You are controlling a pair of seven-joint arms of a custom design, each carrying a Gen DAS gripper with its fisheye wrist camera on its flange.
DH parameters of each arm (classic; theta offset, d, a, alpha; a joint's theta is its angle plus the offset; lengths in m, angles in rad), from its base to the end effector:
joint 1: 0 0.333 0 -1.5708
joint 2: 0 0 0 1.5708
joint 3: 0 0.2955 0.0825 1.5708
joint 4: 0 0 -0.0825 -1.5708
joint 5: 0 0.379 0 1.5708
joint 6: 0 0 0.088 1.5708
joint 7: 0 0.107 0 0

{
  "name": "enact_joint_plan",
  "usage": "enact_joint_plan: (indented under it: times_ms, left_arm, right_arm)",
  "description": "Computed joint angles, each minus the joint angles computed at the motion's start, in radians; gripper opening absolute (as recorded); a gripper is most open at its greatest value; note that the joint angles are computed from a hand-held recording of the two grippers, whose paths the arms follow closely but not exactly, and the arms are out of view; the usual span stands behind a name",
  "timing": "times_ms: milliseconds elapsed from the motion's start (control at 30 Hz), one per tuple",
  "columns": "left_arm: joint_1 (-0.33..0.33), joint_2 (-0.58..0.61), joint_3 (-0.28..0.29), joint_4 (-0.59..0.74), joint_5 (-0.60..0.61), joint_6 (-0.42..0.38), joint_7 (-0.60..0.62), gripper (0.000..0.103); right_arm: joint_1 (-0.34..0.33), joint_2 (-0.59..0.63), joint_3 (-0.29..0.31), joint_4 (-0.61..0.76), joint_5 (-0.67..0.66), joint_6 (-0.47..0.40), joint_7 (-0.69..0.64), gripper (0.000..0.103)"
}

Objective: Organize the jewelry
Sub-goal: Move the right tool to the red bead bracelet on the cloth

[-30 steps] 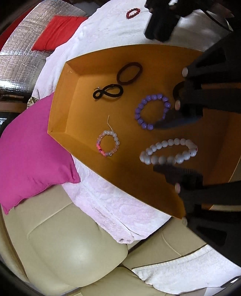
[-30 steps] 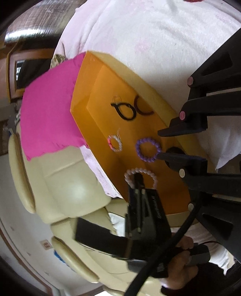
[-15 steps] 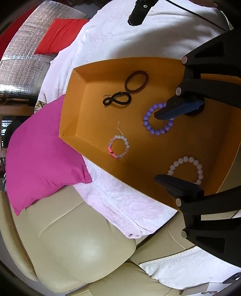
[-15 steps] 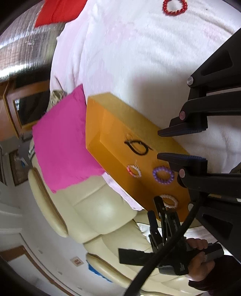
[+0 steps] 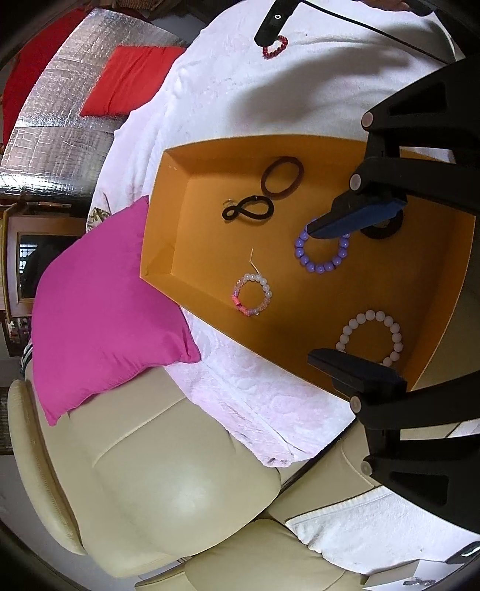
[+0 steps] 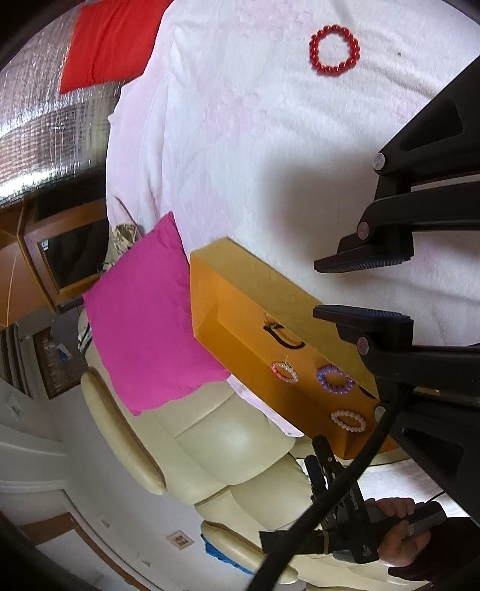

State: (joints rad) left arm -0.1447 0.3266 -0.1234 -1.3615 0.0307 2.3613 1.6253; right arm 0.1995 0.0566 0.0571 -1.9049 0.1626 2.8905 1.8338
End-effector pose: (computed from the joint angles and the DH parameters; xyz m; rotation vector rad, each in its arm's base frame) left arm 0.6731 -0.1690 0.5966 -1.5435 2.1296 -0.7258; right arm 0.6014 0.1472 0.5611 -1.4680 1.6988 -0.4441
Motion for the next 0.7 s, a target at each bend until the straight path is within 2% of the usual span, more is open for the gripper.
enact_joint_plan:
  times_ms: [233,433,600,700]
  left_arm:
    - [0.009,-0.05,-0.007,-0.046,-0.014,0.029,0.025,0.063]
    - [0.034,-0.128,-0.03,-0.14,-0.104,0.103,0.115,0.068]
    - [0.03,-0.137,-0.053,-0.134,-0.183,0.105,0.2,0.068]
    - [0.016,-0.137,-0.064,-0.126,-0.208,0.113,0.236,0.069]
  right_arm:
    - [-0.016,-0.066,-0.029,-0.076,-0.025,0.025,0.06,0.021]
    - [-0.027,-0.148,-0.057,-0.161,-0.048,0.048,0.132,0.021]
    - [-0.075,-0.216,-0.046,-0.229,-0.219,0.03,0.31,0.024]
    - [-0.089,-0.246,-0.048,-0.26,-0.279,0.013,0.372,0.024]
